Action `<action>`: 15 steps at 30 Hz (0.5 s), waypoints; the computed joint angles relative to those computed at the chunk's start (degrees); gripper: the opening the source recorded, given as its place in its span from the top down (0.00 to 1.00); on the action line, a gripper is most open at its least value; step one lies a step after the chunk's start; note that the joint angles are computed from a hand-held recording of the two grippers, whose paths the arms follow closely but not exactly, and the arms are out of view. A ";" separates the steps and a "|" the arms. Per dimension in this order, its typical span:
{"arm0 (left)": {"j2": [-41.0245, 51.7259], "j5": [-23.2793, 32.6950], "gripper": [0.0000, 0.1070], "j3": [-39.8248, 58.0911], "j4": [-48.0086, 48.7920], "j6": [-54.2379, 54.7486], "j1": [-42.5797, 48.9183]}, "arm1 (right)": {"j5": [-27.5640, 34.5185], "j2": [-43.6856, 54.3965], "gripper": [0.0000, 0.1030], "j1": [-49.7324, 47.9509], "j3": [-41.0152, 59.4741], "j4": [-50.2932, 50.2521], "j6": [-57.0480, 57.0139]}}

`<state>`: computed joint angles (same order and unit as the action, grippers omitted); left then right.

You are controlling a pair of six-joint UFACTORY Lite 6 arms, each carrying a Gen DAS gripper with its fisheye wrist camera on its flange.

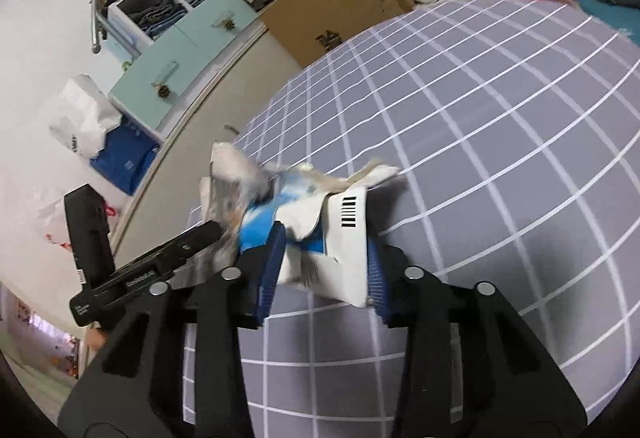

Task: Collect trash
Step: 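Lift the newspaper and carton off the table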

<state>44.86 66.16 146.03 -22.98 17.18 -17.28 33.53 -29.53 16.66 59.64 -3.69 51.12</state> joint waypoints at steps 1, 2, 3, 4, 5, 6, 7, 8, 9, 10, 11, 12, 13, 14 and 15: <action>-0.24 0.16 0.26 -0.30 -0.55 0.25 0.22 | -0.98 0.17 0.65 -0.11 -0.22 2.53 -1.96; -0.97 0.16 0.26 -1.42 -1.22 0.70 0.57 | -1.95 0.30 0.65 -0.39 -0.36 4.95 -3.97; -1.16 0.64 0.26 -1.65 -2.32 1.07 0.94 | -2.98 0.58 0.65 -0.16 -0.38 7.12 -5.65; -1.11 1.65 0.26 -1.50 -3.96 1.63 1.37 | -3.61 1.22 0.65 0.36 0.02 8.17 -6.54; -1.17 1.98 0.26 -1.56 -4.47 1.72 1.49 | -3.84 2.18 0.65 1.23 0.89 7.19 -5.62; -2.06 1.43 0.26 -3.03 -4.55 1.80 1.45 | -3.86 3.25 0.65 2.05 1.97 5.67 -4.15; -2.72 0.75 0.26 -4.15 -4.31 1.71 1.27 | -4.52 4.23 0.65 2.81 2.63 4.86 -3.12; -3.20 0.16 0.26 -4.98 -4.06 1.47 1.11 | -5.32 5.01 0.65 3.38 3.01 3.94 -1.68; -3.51 -0.24 0.26 -5.48 -3.94 1.06 1.00 | -5.72 5.69 0.65 3.91 3.39 2.46 0.09; -4.21 -0.82 0.26 -6.73 -4.07 1.06 1.03 | -6.34 6.42 0.65 4.30 3.63 1.08 1.99; -5.14 -1.52 0.28 -8.29 -4.21 1.03 1.10 | -7.01 7.10 0.65 4.47 3.79 0.66 3.10; -5.55 -1.88 0.31 -8.95 -4.06 0.93 1.05 | -7.52 7.83 0.66 4.93 3.95 -0.79 5.25; -5.62 -1.96 0.35 -9.01 -3.56 0.63 0.99 | -7.51 8.35 0.73 5.71 4.15 -3.48 7.93; -5.24 -1.42 0.36 -8.37 -3.89 0.33 1.32 | -7.68 8.80 0.82 6.21 4.38 -5.36 9.70; -5.04 -0.90 0.37 -8.05 -4.60 0.06 1.78 | -8.07 9.02 0.83 6.57 4.37 -6.72 11.11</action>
